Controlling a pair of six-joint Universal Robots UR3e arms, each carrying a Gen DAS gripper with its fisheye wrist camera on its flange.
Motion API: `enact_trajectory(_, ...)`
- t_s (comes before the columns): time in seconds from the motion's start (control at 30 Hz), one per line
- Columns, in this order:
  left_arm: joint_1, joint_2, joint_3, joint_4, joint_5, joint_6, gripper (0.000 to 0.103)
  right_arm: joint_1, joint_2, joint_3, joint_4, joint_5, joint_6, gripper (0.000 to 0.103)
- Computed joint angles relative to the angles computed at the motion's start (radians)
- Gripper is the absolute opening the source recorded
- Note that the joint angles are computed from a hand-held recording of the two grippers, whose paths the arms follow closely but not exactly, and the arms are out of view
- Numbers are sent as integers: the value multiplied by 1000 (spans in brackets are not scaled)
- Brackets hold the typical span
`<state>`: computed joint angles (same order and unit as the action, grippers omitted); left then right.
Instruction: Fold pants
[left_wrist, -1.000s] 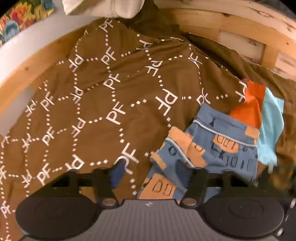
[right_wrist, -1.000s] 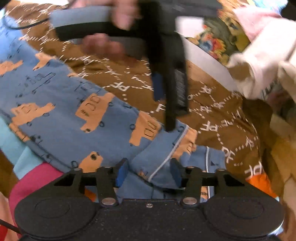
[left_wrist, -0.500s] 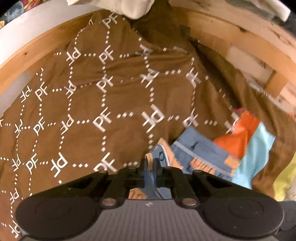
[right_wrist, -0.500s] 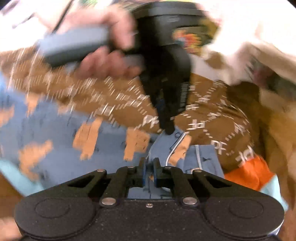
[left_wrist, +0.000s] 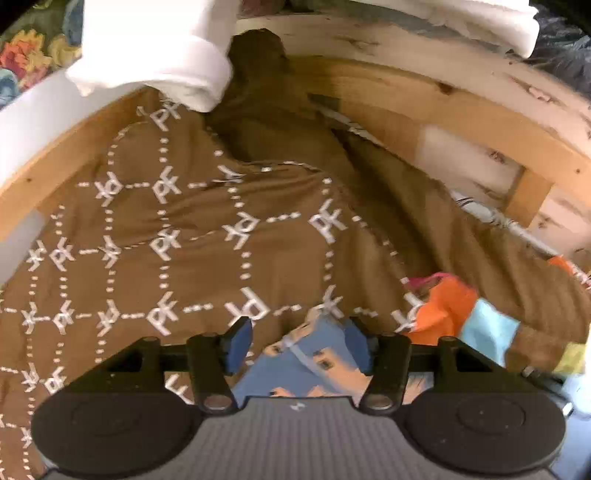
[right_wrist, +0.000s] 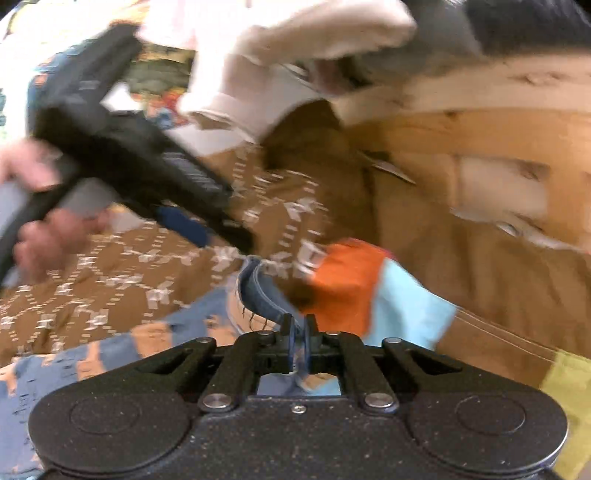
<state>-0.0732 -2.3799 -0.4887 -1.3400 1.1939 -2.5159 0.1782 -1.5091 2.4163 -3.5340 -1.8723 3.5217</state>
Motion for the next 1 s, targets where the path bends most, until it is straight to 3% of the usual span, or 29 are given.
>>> enact_trajectory(0.07, 13, 47, -108, 77, 9, -4, 65, 2, 8, -6, 26, -41, 24, 2)
enact_trajectory(0.17, 56, 138, -304, 176, 11, 33, 66, -11, 3, 1, 51, -54, 26, 17)
enact_trajectory(0.27, 122, 272, -562, 282, -15, 132, 66, -22, -8, 31, -17, -15, -9, 21)
enact_trajectory(0.33, 174, 368, -719, 310, -32, 214, 66, -33, -16, 50, -66, 42, -62, 46)
enact_trajectory(0.37, 200, 410, -787, 311, -36, 250, 66, -48, -16, 54, -78, 90, -105, 50)
enact_trajectory(0.6, 382, 748, -1296, 415, -103, 544, 66, -62, -18, 11, 30, 120, -180, 49)
enact_trajectory(0.83, 517, 982, -1604, 505, -101, 697, 64, -66, -24, 0, 68, 127, -181, 47)
enact_trajectory(0.93, 549, 1017, -1652, 512, -92, 748, 57, -45, -14, -18, 93, 114, -191, 46)
enact_trajectory(1.0, 563, 1022, -1666, 508, -83, 773, 42, -29, 3, -34, 97, 96, -197, 42)
